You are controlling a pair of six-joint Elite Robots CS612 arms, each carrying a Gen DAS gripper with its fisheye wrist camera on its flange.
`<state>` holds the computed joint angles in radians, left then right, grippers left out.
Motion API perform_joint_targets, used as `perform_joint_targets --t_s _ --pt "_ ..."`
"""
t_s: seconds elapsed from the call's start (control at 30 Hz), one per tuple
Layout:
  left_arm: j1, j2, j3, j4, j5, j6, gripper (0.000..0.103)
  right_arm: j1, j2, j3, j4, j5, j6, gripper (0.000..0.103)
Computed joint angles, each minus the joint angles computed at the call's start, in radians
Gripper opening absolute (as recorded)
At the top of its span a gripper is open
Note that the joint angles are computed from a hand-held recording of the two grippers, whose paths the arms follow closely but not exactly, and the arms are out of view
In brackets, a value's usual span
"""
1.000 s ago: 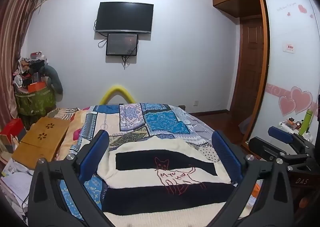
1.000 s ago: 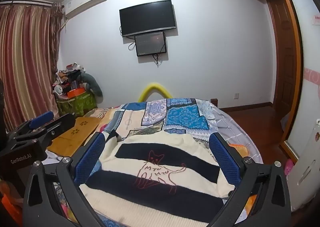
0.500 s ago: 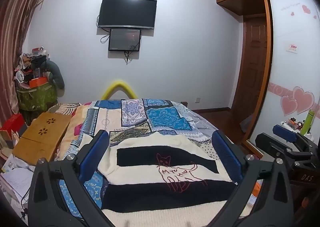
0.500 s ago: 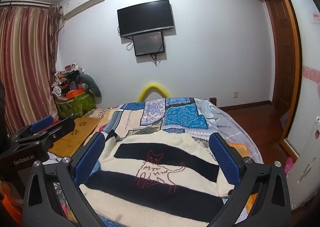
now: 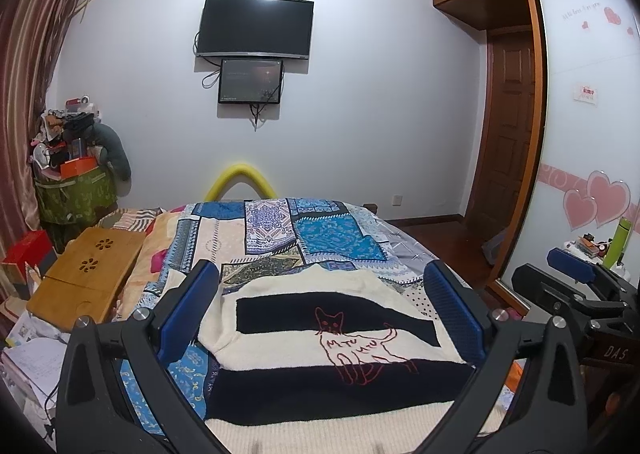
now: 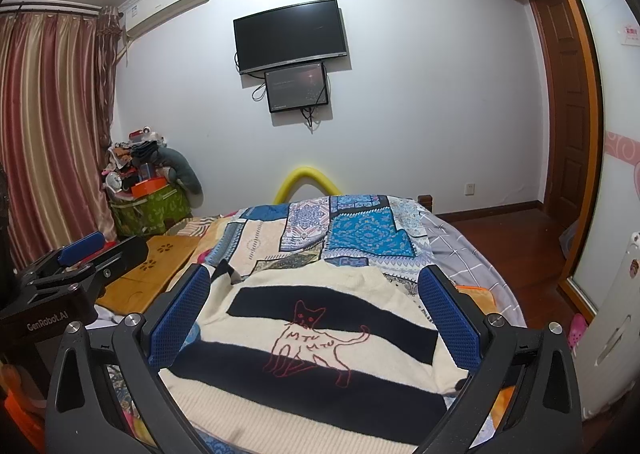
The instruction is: Fold small clothes
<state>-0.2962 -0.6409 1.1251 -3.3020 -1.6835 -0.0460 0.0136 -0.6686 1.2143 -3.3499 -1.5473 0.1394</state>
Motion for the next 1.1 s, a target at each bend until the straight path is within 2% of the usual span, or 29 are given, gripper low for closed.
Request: perform_joint_targets --t_s 0.33,1.1 --pt "-0.006 -0.004 0.001 0.006 0.005 0.026 0.103 -0.002 0.000 -0.002 0.003 0.003 0.008 0.103" --pt "-0.003 -0.002 -0.003 0.006 -0.004 0.024 0.103 -0.003 0.000 -0.001 0.009 0.001 0.020 0.103"
